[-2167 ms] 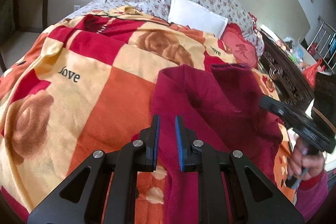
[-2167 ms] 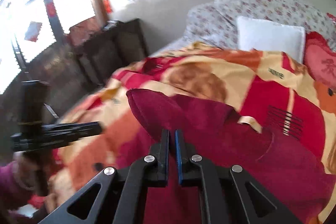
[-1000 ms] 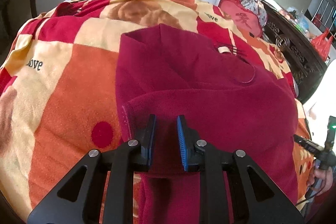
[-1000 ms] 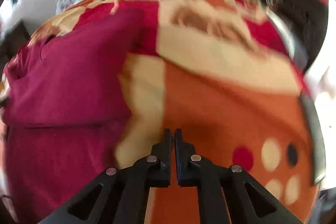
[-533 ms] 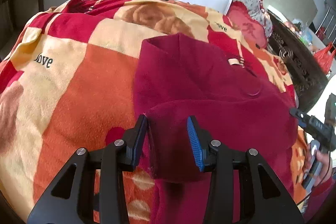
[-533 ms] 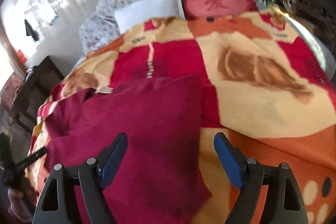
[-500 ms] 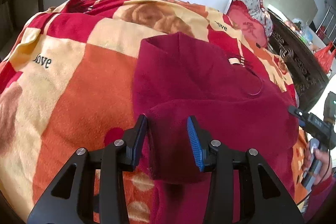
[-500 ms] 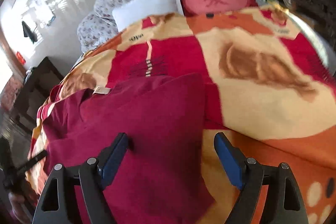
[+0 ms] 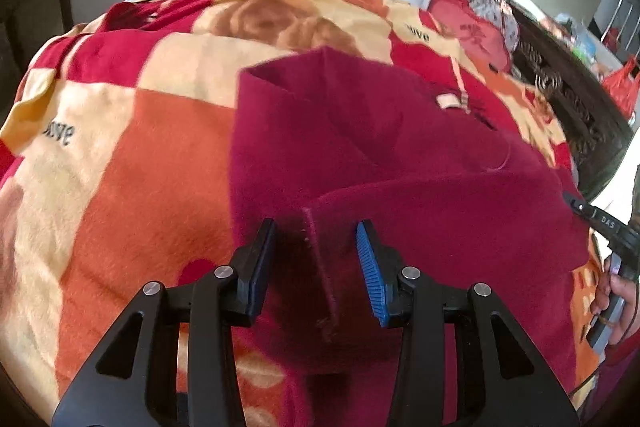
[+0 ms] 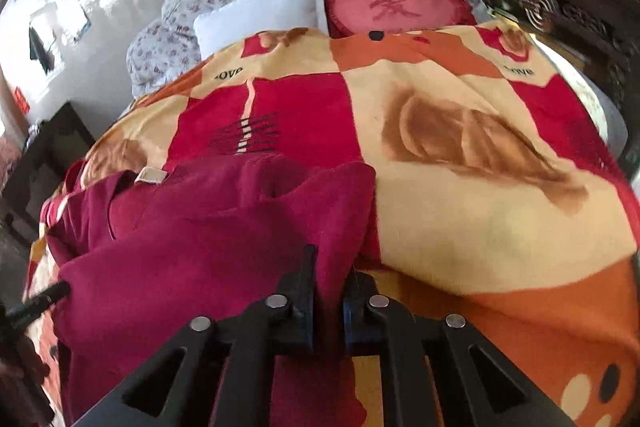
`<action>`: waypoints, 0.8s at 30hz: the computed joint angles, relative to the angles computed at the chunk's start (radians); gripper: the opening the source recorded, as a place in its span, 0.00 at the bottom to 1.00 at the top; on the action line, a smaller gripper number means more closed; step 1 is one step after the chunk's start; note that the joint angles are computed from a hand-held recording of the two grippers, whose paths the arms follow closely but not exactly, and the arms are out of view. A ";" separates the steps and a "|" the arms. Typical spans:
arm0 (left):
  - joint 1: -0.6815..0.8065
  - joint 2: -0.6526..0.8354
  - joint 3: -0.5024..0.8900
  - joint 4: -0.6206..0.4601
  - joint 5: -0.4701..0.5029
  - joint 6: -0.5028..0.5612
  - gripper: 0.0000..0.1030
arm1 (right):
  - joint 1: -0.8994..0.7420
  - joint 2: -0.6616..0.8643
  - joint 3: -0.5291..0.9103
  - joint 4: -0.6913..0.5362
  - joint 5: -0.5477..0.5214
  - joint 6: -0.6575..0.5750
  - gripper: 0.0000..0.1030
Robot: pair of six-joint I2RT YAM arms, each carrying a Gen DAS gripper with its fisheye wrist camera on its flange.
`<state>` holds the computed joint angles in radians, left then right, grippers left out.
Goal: Fold small clothes
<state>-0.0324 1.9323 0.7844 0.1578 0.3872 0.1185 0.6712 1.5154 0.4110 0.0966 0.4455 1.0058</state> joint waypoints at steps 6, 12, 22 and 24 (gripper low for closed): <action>0.038 -0.066 -0.055 0.017 0.006 0.014 0.38 | 0.207 -0.145 0.055 -0.219 0.121 0.102 0.48; -0.022 -0.045 -0.097 0.063 -0.085 0.020 0.38 | 0.306 0.023 0.138 -0.259 0.132 0.122 0.42; -0.070 -0.063 -0.136 0.106 -0.175 0.028 0.38 | 0.374 -0.018 0.138 -0.393 0.135 0.234 0.39; -0.071 -0.084 -0.150 0.099 -0.177 0.029 0.38 | 0.418 -0.034 0.160 -0.448 0.155 0.269 0.39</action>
